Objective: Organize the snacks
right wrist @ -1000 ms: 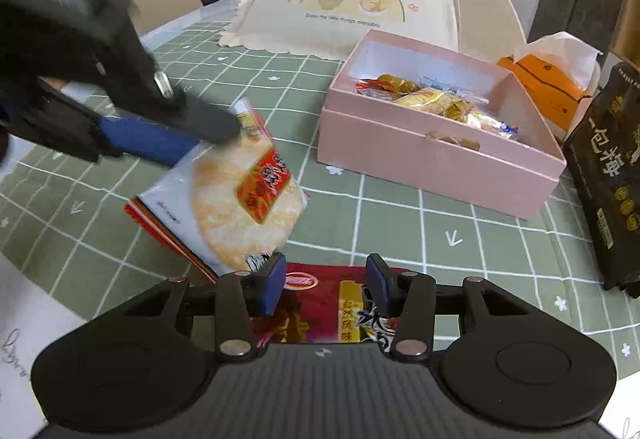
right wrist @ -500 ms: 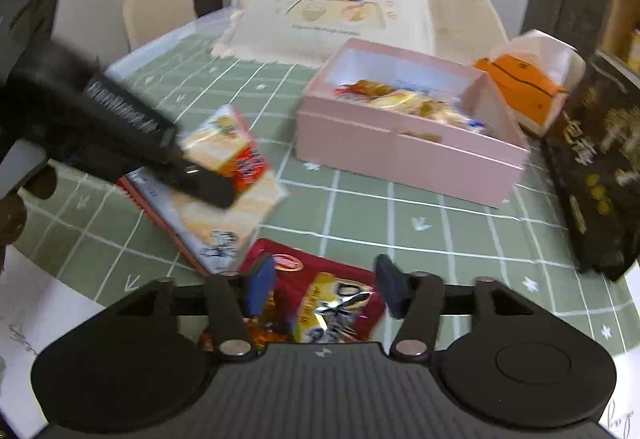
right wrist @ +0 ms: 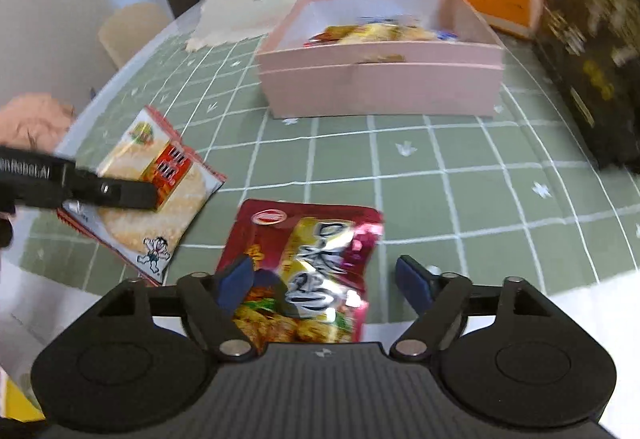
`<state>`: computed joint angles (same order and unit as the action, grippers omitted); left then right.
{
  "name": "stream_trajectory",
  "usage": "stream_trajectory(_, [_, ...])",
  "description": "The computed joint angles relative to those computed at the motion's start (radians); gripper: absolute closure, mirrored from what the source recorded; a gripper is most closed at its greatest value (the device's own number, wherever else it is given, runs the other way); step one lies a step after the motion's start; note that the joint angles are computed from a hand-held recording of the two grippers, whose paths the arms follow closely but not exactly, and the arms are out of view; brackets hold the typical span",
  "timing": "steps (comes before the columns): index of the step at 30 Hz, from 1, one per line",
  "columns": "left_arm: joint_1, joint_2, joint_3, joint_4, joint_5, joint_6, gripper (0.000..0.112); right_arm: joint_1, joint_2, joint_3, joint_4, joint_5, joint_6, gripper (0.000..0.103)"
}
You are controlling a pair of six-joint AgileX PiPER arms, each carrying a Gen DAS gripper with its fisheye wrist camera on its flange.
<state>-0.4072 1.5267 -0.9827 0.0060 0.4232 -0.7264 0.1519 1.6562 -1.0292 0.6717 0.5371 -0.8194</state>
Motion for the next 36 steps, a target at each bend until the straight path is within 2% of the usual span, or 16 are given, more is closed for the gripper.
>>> stream_trajectory(3, [-0.016, 0.0, -0.015, 0.075, 0.034, -0.071, 0.091, 0.072, -0.009, 0.036, -0.075, -0.103, 0.073, 0.014])
stream_trajectory(5, [-0.014, 0.0, -0.018, 0.073, 0.039, -0.07, 0.091, 0.117, -0.009, 0.066, -0.116, -0.179, 0.124, 0.004])
stream_trajectory(7, [-0.012, 0.0, -0.019, 0.058, 0.04, -0.052, 0.091, 0.149, -0.012, 0.105, -0.113, -0.255, 0.115, 0.0])
stream_trajectory(9, [-0.012, 0.002, -0.02, 0.041, 0.039, -0.032, 0.091, 0.15, -0.013, 0.11, -0.096, -0.263, 0.104, 0.0])
stream_trajectory(14, [-0.013, 0.013, -0.029, -0.005, 0.034, 0.023, 0.091, 0.095, -0.006, 0.07, -0.033, -0.154, -0.038, 0.001])
stream_trajectory(16, [-0.015, 0.015, -0.032, -0.031, 0.031, 0.05, 0.092, 0.085, -0.018, 0.075, -0.024, -0.143, -0.067, 0.007])
stream_trajectory(21, [-0.014, 0.016, -0.023, -0.167, 0.009, 0.187, 0.091, 0.027, -0.048, 0.087, -0.099, -0.144, 0.006, 0.013])
stream_trajectory(22, [-0.015, 0.017, -0.02, -0.202, 0.003, 0.219, 0.091, 0.007, -0.053, 0.084, -0.091, -0.128, 0.003, 0.017])
stream_trajectory(23, [-0.017, 0.019, -0.019, -0.229, -0.001, 0.242, 0.092, -0.009, -0.057, 0.076, -0.091, -0.11, 0.009, 0.027])
stream_trajectory(25, [-0.023, 0.026, -0.017, -0.274, -0.006, 0.279, 0.091, -0.018, -0.056, 0.055, -0.152, -0.091, 0.065, 0.029])
stream_trajectory(27, [-0.027, 0.032, -0.015, -0.308, -0.006, 0.309, 0.091, -0.007, -0.061, 0.057, -0.237, -0.114, 0.141, 0.03])
stream_trajectory(31, [-0.028, 0.035, -0.018, -0.348, 0.002, 0.349, 0.092, 0.0, -0.076, 0.068, -0.285, -0.123, 0.184, 0.034])
stream_trajectory(35, [-0.029, 0.047, -0.028, -0.368, 0.011, 0.368, 0.092, -0.01, -0.117, 0.074, -0.298, -0.135, 0.172, 0.055])
stream_trajectory(36, [-0.028, 0.051, -0.029, -0.38, 0.01, 0.381, 0.092, -0.017, -0.125, 0.067, -0.291, -0.129, 0.161, 0.058])
